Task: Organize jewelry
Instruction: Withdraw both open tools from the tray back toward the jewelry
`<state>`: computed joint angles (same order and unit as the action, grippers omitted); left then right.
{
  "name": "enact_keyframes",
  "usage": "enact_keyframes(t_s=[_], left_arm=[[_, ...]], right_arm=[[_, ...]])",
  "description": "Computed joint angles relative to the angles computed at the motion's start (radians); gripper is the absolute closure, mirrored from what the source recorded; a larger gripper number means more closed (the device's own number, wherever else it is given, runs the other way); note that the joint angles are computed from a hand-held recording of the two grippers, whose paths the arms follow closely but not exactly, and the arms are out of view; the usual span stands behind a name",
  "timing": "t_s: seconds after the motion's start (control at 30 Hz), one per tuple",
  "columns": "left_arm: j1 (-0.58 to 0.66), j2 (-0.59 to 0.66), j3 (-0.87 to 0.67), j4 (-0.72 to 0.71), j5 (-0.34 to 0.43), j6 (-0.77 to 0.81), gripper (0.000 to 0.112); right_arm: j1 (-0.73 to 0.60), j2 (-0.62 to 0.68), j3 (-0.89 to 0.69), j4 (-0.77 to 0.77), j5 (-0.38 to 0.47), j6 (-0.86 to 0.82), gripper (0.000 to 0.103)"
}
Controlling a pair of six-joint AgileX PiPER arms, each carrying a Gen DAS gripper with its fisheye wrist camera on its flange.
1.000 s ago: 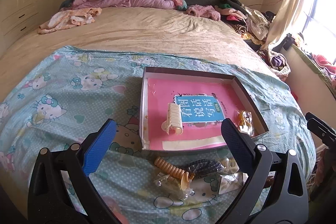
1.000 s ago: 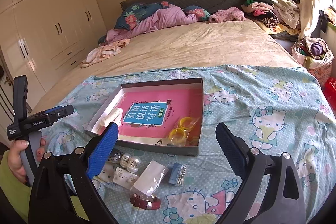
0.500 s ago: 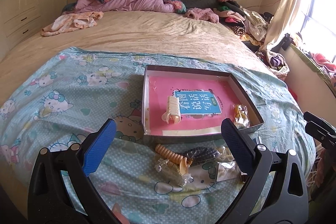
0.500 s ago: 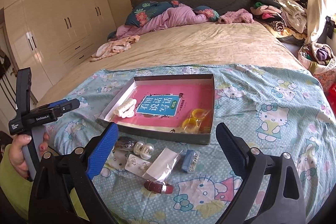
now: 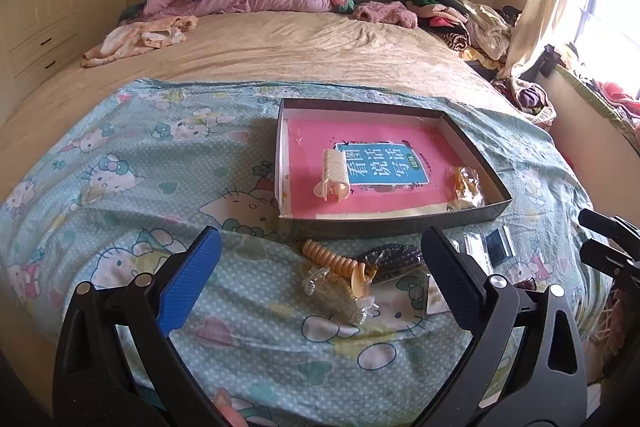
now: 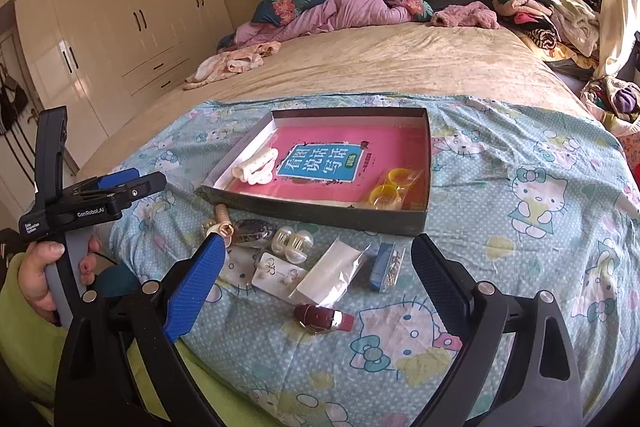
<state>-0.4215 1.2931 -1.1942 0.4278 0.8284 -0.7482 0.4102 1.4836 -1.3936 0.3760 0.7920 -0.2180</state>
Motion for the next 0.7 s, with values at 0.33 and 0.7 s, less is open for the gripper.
enact_keyframes(t_s=[0.33,0.7], left_arm=[[-0.016,0.001,0.087,0.018,-0.015,-0.024,0.019],[-0.057,0.082,0.137,0.005,-0.034,0.055,0.019]], right_arm=[[0.030,0.012,0.088,0.007,-0.001,-0.002,0.010],[0.059,0.036,0.158,-0.007,-0.026,0.015,0.010]])
